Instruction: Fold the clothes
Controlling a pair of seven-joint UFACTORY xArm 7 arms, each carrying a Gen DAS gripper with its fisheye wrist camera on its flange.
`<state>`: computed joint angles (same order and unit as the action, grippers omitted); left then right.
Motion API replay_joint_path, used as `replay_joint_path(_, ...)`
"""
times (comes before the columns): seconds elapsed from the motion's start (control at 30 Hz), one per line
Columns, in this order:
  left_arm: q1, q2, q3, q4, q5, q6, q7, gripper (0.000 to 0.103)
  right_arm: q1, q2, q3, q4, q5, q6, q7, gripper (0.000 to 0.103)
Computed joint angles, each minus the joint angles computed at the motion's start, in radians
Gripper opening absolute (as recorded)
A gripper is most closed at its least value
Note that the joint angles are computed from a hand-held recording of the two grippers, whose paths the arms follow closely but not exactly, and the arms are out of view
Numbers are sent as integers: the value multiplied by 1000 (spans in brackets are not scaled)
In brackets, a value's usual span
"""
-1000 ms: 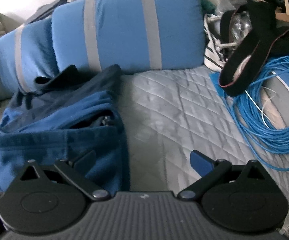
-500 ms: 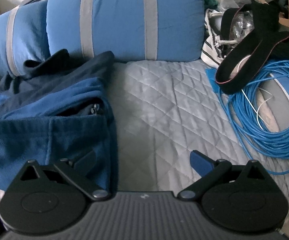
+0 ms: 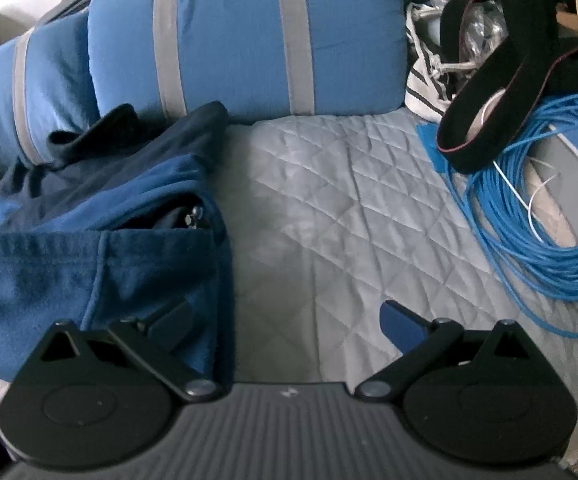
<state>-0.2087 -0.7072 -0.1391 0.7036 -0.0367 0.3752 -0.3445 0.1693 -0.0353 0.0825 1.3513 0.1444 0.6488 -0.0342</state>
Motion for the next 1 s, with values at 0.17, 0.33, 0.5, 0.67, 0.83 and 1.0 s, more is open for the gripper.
replay_joint_path(0.17, 67, -6, -62, 23, 46, 77, -84, 18, -8, 9, -16, -17, 135, -44, -84, 103)
replay_joint_path(0.33, 92, 4, -88, 42, 87, 110, -143, 18, -22, 50, -21, -2, 472, -74, -359, 103)
replay_joint_path(0.5, 95, 7, -98, 55, 119, 143, -178, 18, -87, 155, 0, 93, 831, 74, -697, 99)
replay_joint_path(0.67, 93, 13, -101, 65, 139, 164, -202, 18, -181, 294, 36, 200, 1046, 286, -802, 93)
replay_joint_path(0.83, 90, 22, -98, 71, 150, 174, -217, 18, -216, 376, 74, 259, 1083, 359, -827, 88)
replay_joint_path(1.0, 86, 27, -93, 71, 152, 176, -228, 19, -237, 409, 102, 276, 1120, 391, -836, 70)
